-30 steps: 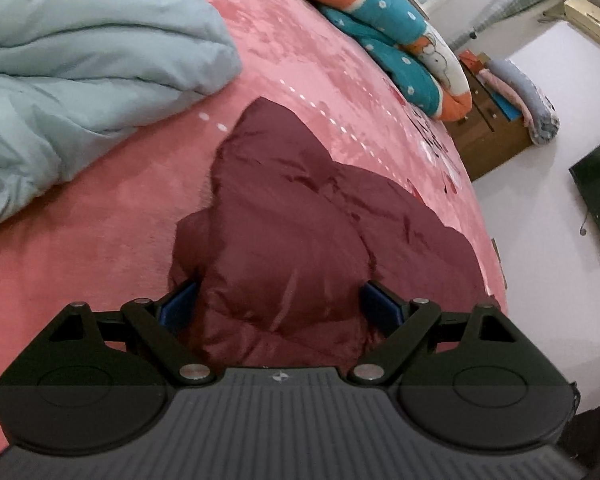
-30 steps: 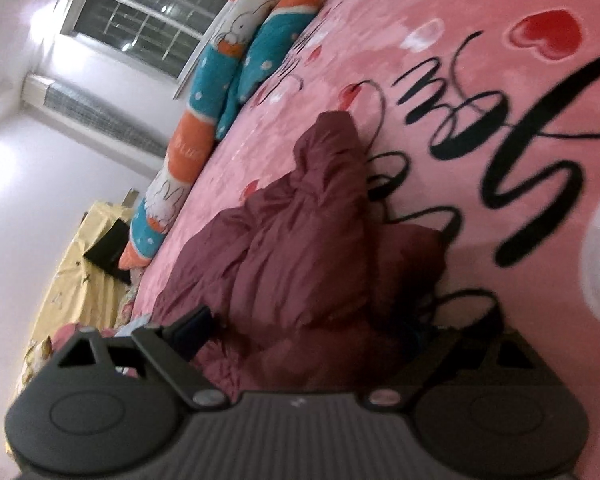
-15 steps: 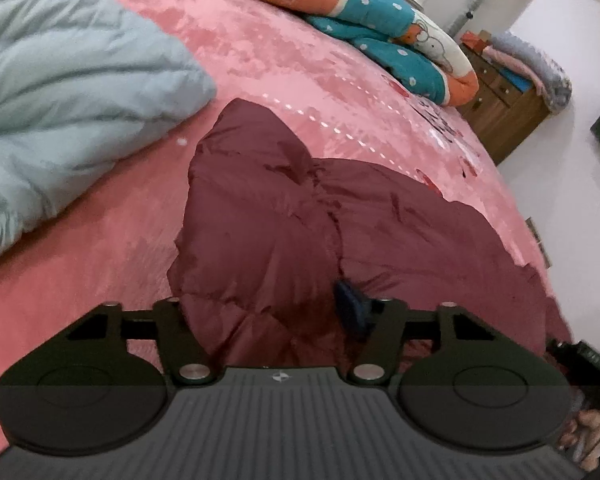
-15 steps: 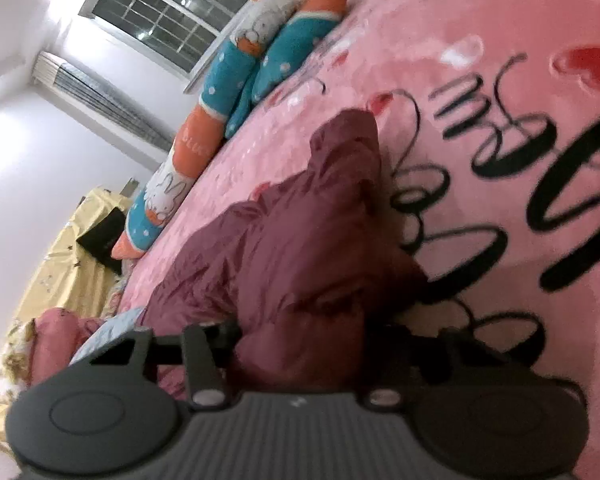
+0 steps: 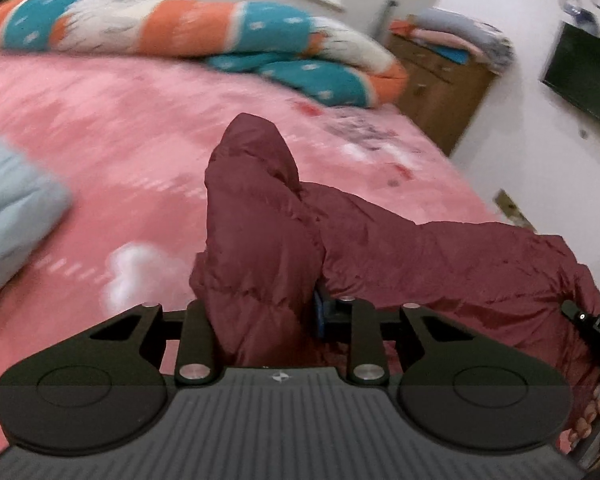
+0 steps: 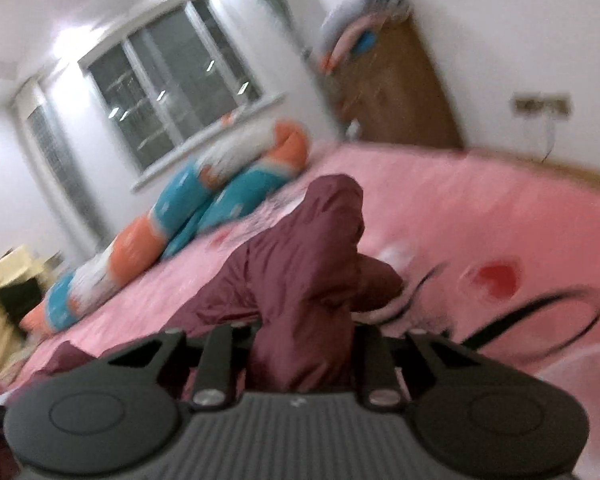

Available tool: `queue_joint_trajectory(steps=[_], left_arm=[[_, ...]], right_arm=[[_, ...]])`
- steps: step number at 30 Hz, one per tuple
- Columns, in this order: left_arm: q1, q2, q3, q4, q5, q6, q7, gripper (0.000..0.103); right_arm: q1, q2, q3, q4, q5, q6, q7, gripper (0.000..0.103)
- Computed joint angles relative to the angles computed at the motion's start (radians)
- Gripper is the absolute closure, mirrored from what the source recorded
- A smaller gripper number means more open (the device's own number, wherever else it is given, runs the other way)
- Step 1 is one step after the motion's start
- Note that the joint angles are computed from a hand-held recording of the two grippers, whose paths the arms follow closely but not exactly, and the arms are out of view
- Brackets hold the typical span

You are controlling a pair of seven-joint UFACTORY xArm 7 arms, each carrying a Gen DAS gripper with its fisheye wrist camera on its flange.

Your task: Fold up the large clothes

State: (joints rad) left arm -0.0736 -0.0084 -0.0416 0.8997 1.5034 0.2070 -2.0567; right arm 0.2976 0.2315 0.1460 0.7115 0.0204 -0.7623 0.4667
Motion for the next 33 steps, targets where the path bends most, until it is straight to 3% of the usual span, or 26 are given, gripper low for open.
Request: queue_joint_trajectory(steps=[4, 8, 12, 15, 18, 20, 24, 28, 30, 33], left_arm=[[-0.048, 0.198, -0.008, 0.245, 0.080, 0.002, -0.017, 0.073], [-0.116, 0.409, 0.014, 0.515, 0.085, -0.009, 0.031, 0.075], [-0.139, 0.610, -0.002, 0.751, -0.096, -0.024, 0.243, 0.075], [-0.147, 0.711, -0.023, 0.857, -0.224, 0.016, 0.401, 0.075], [-0.161, 0.781, -0.016, 0.929, -0.306, 0.053, 0.487, 0.074], [-0.180, 0.800, 0.005, 0.940, -0.340, 0.074, 0.506, 0.072], [-0.204, 0.799, 0.058, 0.925, -0.397, 0.086, 0.519, 0.047], [-0.253, 0.727, 0.141, 0.835, -0.407, 0.057, 0.470, 0.035], [-0.290, 0.709, 0.178, 0.823, -0.415, 0.069, 0.465, 0.019], [-0.387, 0.648, 0.283, 0.750, -0.356, 0.075, 0.377, 0.005]], right_arm=[[0.095, 0.019, -0.041, 0.004, 0.335, -0.116, -0.227, 0.085], [0.111, 0.070, -0.054, 0.048, 0.525, -0.214, -0.348, 0.085], [0.098, 0.129, -0.062, 0.114, 0.624, -0.215, -0.406, 0.084], [0.103, 0.181, -0.070, 0.177, 0.695, -0.182, -0.474, 0.084], [0.117, 0.215, -0.076, 0.230, 0.759, -0.144, -0.538, 0.082], [0.135, 0.228, -0.082, 0.266, 0.815, -0.120, -0.604, 0.080], [0.165, 0.246, -0.089, 0.330, 0.967, -0.079, -0.748, 0.060], [0.142, 0.215, -0.071, 0.298, 1.010, -0.057, -0.741, 0.043], [0.135, 0.205, -0.066, 0.289, 1.014, -0.059, -0.731, 0.041], [0.147, 0.208, -0.062, 0.305, 1.073, -0.107, -0.755, 0.032]])
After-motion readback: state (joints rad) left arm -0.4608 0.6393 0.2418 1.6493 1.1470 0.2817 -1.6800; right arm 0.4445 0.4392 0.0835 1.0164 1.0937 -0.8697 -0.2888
